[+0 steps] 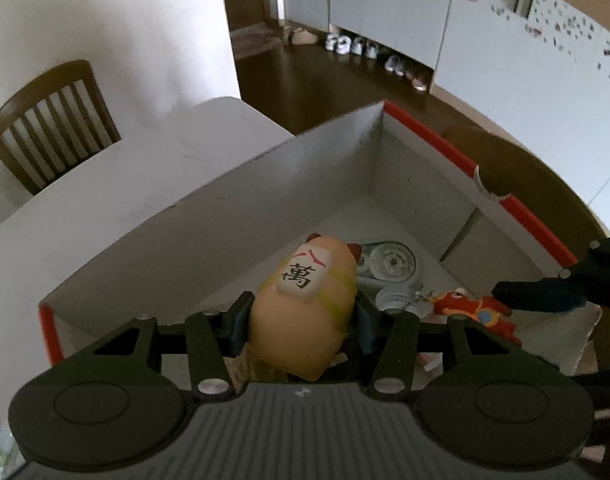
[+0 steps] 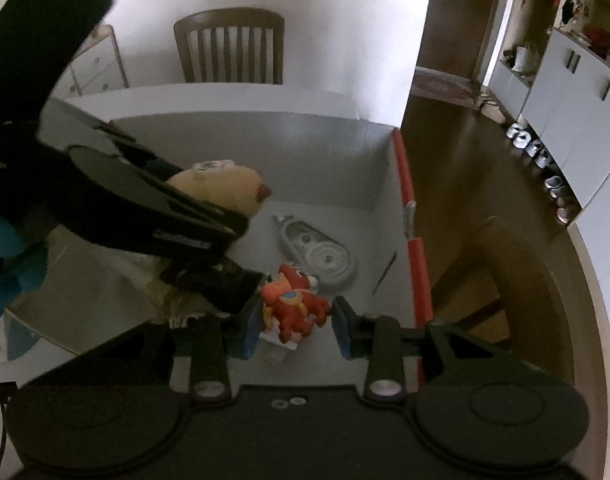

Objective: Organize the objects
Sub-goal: 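Open the left tool to drop the plush toy while the right releases the keychain in the box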

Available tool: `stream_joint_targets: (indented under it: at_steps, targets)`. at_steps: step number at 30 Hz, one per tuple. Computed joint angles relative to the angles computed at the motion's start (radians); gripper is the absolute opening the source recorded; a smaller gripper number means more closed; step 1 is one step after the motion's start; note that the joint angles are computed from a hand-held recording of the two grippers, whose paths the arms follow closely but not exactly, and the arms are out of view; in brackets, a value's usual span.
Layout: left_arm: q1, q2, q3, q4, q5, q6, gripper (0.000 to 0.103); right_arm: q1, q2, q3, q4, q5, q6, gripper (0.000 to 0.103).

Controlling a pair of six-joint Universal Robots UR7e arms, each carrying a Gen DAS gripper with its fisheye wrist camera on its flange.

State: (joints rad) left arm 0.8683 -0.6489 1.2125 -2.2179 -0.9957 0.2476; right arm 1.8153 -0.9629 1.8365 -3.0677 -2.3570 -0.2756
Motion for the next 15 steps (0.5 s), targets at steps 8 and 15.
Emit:
stream_joint_targets:
  at_steps: [8, 15]
  targets:
    - [0.008, 0.028, -0.032, 0.063, -0.001, -0.022, 0.051, -0.014, 0.003, -0.006, 0.052, 0.021, 0.037, 0.037]
    - [0.010, 0.045, -0.051, 0.102, 0.011, -0.003, 0.052, -0.023, 0.003, -0.006, 0.079, 0.024, 0.058, 0.038]
